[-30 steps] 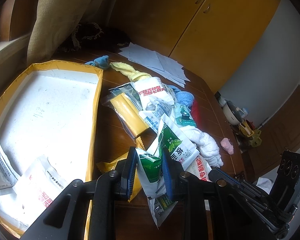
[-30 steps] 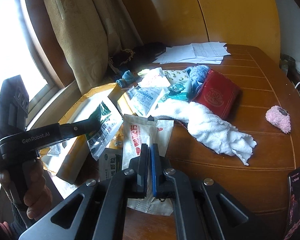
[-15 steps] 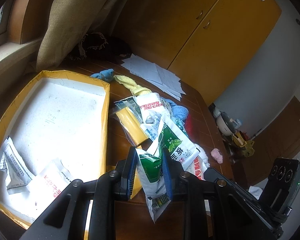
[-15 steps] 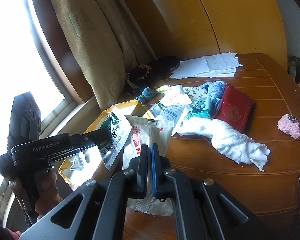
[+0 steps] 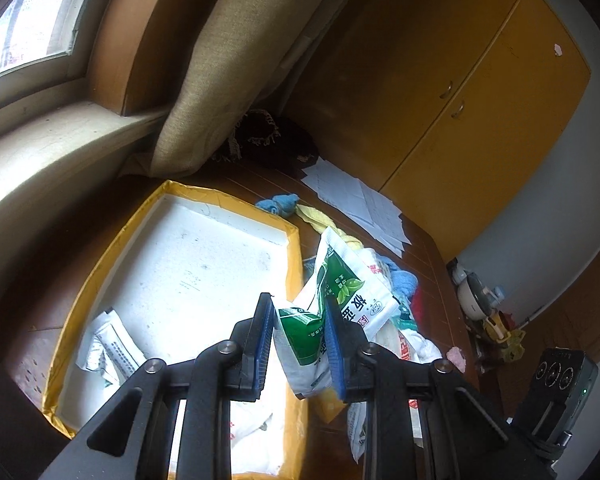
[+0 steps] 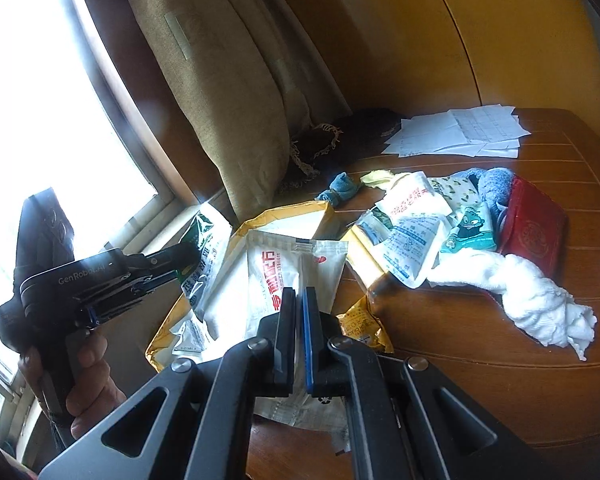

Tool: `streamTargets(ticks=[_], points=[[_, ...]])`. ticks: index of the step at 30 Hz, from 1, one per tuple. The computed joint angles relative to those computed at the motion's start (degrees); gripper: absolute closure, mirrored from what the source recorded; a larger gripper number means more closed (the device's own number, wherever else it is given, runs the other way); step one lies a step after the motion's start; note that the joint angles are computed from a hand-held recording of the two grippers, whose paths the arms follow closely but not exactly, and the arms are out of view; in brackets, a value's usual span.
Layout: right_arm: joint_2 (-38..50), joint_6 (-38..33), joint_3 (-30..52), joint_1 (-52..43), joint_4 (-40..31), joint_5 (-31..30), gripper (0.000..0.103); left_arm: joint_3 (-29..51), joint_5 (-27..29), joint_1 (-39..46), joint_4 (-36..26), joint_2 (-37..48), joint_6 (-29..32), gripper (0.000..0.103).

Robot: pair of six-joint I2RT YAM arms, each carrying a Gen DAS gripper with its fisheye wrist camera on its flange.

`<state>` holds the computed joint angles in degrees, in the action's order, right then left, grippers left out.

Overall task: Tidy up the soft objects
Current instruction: 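Carry both bags into the tray and open both tools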

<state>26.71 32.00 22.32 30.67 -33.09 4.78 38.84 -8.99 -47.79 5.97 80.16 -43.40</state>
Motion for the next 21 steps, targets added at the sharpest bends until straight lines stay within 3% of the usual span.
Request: streamTargets(ticks=[7,11,17,21], points=[[16.6,0.5,1.6,2.0,14.8,-3.7,0.100,-0.3,-0.9,6.5,-0.5,2.4,1.3,0.078],[29.9,1.8,4.1,4.8,23.0,-2.7,0.100,0.3,-4.9,7.9,-1.9,5.4,1.5,0.078],[42.8,3.2,6.2,6.5,29.6,-2.2,0.099,1.1,-5.0,10.3,-3.2,10.0,1.3,0.078],[46.3,2.8,8.0,9.6,29.5,2.3,0.098,2.2,-7.1,10.5,-4.6,13.4,-0.2,0.077]])
